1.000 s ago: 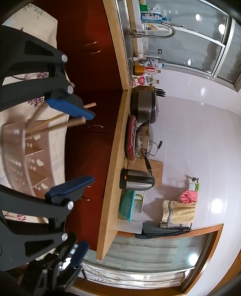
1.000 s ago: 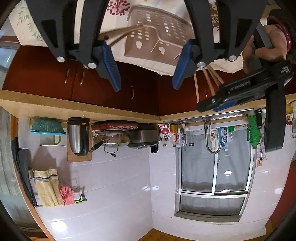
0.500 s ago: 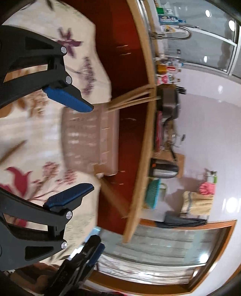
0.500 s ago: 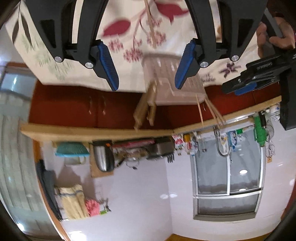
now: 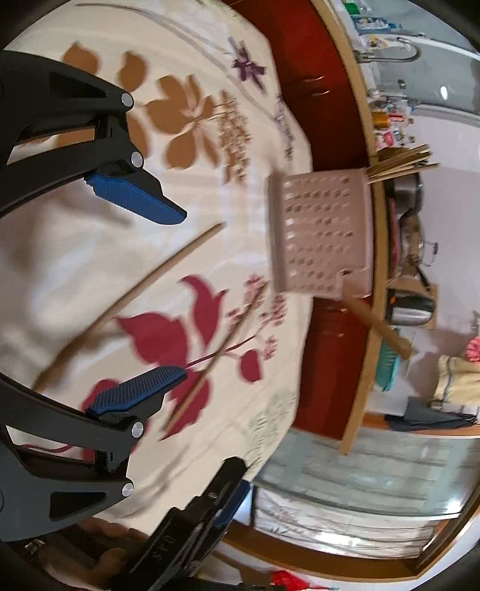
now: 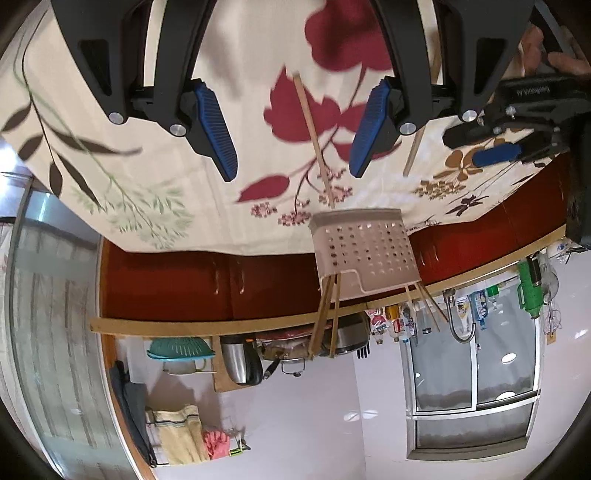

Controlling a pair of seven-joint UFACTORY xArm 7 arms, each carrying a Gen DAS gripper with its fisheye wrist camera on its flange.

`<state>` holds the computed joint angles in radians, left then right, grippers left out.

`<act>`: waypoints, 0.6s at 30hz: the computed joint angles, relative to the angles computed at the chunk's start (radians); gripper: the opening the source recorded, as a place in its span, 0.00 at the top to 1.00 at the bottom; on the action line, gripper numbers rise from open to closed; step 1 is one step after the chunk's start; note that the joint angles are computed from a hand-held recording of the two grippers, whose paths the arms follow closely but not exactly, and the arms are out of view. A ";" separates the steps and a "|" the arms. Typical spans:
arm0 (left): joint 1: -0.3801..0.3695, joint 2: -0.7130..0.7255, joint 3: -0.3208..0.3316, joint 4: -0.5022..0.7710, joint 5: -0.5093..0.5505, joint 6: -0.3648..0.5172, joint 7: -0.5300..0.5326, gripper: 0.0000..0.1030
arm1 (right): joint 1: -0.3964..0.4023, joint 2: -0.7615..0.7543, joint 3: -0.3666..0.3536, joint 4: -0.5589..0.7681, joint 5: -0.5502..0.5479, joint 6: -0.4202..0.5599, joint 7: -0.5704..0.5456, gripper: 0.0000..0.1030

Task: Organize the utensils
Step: 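Move both open tools down over the last two chopsticks on the cloth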

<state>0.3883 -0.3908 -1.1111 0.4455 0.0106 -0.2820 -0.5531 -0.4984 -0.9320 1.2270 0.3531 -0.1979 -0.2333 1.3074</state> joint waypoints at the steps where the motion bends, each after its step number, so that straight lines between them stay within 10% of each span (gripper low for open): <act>1: -0.012 0.013 -0.002 -0.004 0.001 0.009 -0.004 0.25 | 0.012 -0.002 0.003 -0.010 0.006 0.000 0.009 0.40; 10: 0.055 0.039 -0.083 -0.002 0.067 0.090 -0.071 0.34 | 0.085 -0.062 -0.020 -0.053 0.005 0.024 0.064 0.40; 18: 0.047 0.050 0.030 -0.020 0.143 0.094 -0.070 0.84 | 0.056 -0.049 -0.004 -0.047 -0.007 -0.007 0.083 0.40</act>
<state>0.4352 -0.3409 -1.0808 0.4255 0.1534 -0.1875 -0.6234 -0.4426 -0.9811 1.2233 0.3065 -0.2044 -0.2400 1.3906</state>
